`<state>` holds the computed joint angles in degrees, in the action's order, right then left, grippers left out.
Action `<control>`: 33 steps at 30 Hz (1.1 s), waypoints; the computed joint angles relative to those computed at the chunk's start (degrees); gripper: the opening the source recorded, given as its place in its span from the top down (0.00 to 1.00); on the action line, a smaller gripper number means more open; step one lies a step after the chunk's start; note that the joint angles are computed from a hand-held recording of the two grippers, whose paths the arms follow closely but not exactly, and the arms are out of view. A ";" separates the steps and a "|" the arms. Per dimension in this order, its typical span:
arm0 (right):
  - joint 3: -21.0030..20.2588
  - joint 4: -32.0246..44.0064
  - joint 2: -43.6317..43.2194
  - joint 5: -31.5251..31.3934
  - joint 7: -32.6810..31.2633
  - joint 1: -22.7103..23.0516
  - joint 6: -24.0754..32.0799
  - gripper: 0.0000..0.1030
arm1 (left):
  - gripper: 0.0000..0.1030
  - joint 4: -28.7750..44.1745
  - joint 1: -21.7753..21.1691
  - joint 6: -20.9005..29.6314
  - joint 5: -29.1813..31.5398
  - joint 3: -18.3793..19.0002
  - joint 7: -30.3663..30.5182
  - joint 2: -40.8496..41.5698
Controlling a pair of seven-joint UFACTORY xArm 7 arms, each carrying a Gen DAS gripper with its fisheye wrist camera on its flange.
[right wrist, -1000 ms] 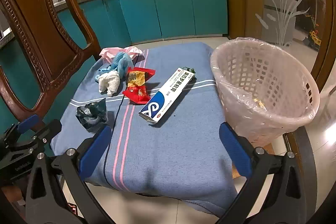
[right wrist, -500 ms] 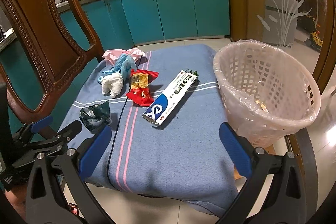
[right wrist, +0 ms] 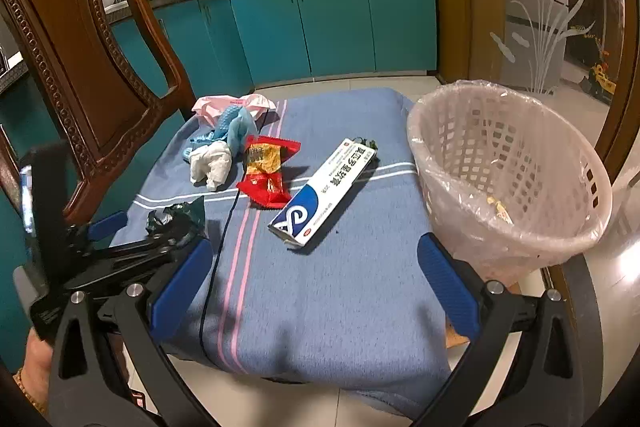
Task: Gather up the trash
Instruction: 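Grasp the dark green wrapper with the left tool while the right tool grasps the red snack wrapper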
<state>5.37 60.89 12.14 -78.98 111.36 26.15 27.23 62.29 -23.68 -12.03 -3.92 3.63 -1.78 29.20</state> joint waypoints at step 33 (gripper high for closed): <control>0.54 45.03 37.63 36.53 -56.89 -2.66 2.90 0.69 | 0.61 -12.77 37.40 -11.39 25.94 -25.41 -17.26 -15.15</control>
<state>5.92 105.92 49.77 -42.44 54.48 23.49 30.13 49.52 13.72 -23.42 22.02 -21.78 -19.04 14.05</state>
